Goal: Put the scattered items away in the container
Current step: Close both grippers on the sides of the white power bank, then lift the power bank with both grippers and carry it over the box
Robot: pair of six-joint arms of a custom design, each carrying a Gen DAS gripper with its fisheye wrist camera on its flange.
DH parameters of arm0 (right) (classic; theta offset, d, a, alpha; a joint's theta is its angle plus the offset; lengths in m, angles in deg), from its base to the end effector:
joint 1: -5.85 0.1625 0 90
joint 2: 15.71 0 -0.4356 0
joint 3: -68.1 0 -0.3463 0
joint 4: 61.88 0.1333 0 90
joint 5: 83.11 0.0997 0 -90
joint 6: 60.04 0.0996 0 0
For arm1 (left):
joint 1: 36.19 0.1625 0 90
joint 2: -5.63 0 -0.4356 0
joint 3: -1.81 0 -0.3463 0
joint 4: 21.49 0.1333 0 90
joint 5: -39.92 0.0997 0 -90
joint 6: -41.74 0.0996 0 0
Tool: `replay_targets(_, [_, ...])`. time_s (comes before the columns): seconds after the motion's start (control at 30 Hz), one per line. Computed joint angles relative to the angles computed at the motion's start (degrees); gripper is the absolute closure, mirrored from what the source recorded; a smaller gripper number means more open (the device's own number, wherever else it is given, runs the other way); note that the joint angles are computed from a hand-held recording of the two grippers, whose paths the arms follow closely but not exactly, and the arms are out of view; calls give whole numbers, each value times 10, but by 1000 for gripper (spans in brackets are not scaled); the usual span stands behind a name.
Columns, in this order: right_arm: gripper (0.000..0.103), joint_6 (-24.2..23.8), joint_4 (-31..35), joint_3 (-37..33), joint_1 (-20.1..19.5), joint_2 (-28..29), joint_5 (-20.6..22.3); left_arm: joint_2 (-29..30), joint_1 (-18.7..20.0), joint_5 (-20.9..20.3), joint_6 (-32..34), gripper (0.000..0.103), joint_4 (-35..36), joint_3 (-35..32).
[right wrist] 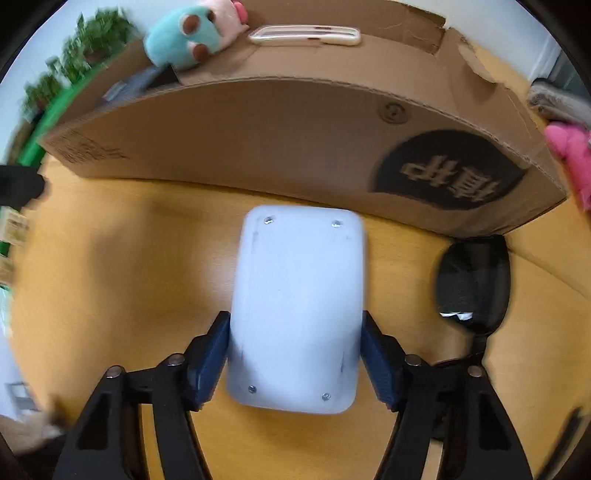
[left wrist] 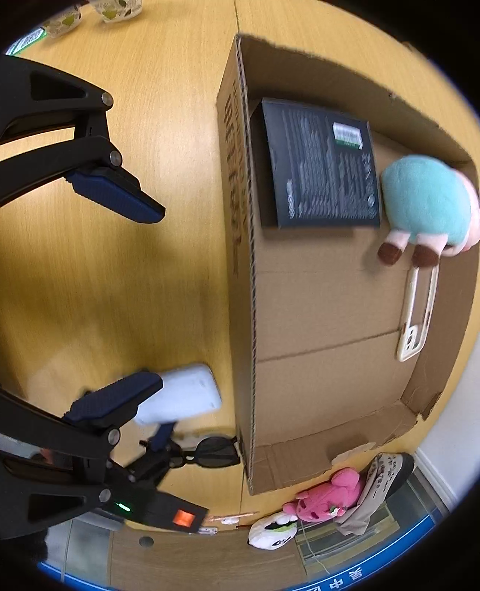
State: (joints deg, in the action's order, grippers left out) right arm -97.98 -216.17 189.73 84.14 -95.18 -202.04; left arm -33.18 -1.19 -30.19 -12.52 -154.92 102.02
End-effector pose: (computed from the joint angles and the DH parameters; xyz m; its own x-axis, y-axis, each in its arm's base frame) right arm -0.0103 -0.4692 0.3151 -0.7623 -0.2769 0.5850 -0.3559 0.9343 -0.0216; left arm -0.3720 -0.4645 0.0116 -0.8973 0.0422 -0.4394 0.0871 0.9928 -0.0825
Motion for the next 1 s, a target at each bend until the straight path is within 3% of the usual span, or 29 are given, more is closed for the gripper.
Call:
replay_targets(0.1, [32, -17, -14, 35, 1, -16, 11, 15, 10, -39, 16, 20, -35, 1])
replay_targets(0.23, [32, 14, 34, 55, -24, -59, 68, 53, 49, -171, 8, 21, -163, 27])
replay_targets(0.33, [33, 34, 50, 61, -51, -88, 102, 80, 52, -199, 1, 23, -166, 23])
replay_targets(0.37, [33, 35, 57, 64, -61, -99, 118, 88, 53, -216, 6, 25, -179, 24])
replay_targets(0.43, [33, 42, 96, 61, -95, -126, 180, 104, 49, -247, 7, 42, -202, 25])
replay_targets(0.5, [33, 40, 126, 62, -122, -153, 225, 112, 36, -242, 11, 56, -188, 17])
replay_targets(0.7, [33, 31, 199, 38, -149, -216, 270, 93, 5, -226, -1, 68, -178, -2])
replay_targets(0.87, [33, 39, 244, -11, -104, -258, 274, 65, -36, -178, 27, 72, -82, -87])
replay_targets(1.0, [33, 78, 249, -76, -4, -242, 256, 57, -66, -127, 66, 72, -17, -175])
